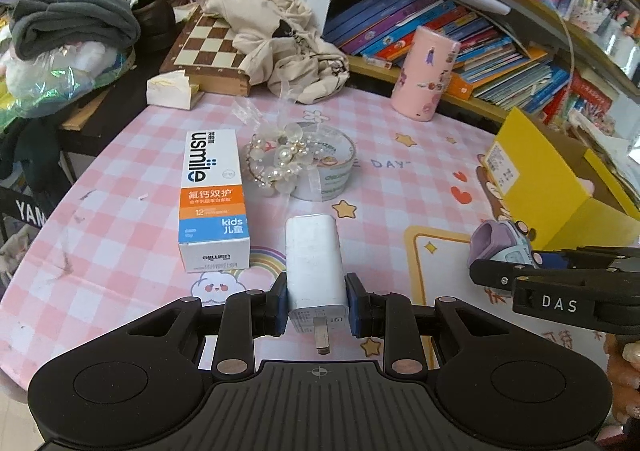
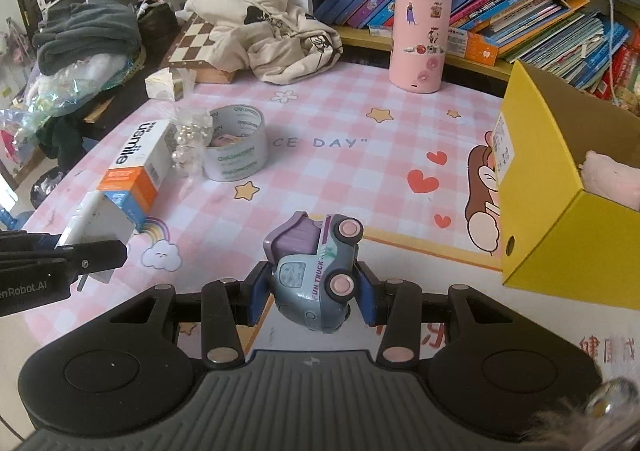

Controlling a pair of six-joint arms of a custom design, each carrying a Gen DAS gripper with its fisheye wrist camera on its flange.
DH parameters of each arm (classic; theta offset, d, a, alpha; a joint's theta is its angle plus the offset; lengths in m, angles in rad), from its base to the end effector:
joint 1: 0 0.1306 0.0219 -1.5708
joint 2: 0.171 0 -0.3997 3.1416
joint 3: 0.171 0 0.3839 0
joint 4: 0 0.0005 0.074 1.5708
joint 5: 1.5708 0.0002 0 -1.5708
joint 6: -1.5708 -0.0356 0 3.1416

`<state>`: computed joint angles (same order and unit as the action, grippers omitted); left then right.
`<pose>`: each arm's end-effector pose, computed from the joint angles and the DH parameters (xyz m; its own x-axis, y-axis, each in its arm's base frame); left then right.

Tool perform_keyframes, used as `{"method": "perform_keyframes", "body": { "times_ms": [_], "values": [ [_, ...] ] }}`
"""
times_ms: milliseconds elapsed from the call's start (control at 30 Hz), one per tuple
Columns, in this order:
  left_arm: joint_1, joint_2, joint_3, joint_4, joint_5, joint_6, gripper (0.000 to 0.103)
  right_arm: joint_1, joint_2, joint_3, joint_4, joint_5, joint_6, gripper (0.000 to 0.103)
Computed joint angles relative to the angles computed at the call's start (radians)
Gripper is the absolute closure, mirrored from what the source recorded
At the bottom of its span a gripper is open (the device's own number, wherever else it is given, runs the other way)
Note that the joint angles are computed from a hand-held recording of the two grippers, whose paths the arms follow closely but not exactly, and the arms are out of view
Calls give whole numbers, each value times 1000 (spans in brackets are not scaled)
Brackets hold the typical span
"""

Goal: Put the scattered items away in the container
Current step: 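Carry the charger with the left tool while the right tool carries the truck to the yellow box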

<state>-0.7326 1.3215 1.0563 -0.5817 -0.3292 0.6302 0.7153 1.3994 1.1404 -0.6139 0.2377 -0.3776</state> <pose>0.3287 -0.2809 0.3476 -0.7292 -0.0941 -0.6778 0.0545 0.9794 -0.1946 0.3549 0.2966 0.3486 -0.7305 -0.1600 -0.6639 -0.2731 0.9595 0.0692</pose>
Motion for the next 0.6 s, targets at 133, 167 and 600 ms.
{"method": "perform_keyframes", "body": {
  "times_ms": [133,167,600],
  "values": [
    [-12,-32,-22,13,-3,-14,77,29,-26,-17,-2,30,-25,61],
    [-16,-40,-27,15,-6,-16,77,37,-34,-22,-2,39,-32,61],
    [-53,-155,-106,30,-28,-23,77,133,-100,-64,-11,135,-109,61]
  ]
}}
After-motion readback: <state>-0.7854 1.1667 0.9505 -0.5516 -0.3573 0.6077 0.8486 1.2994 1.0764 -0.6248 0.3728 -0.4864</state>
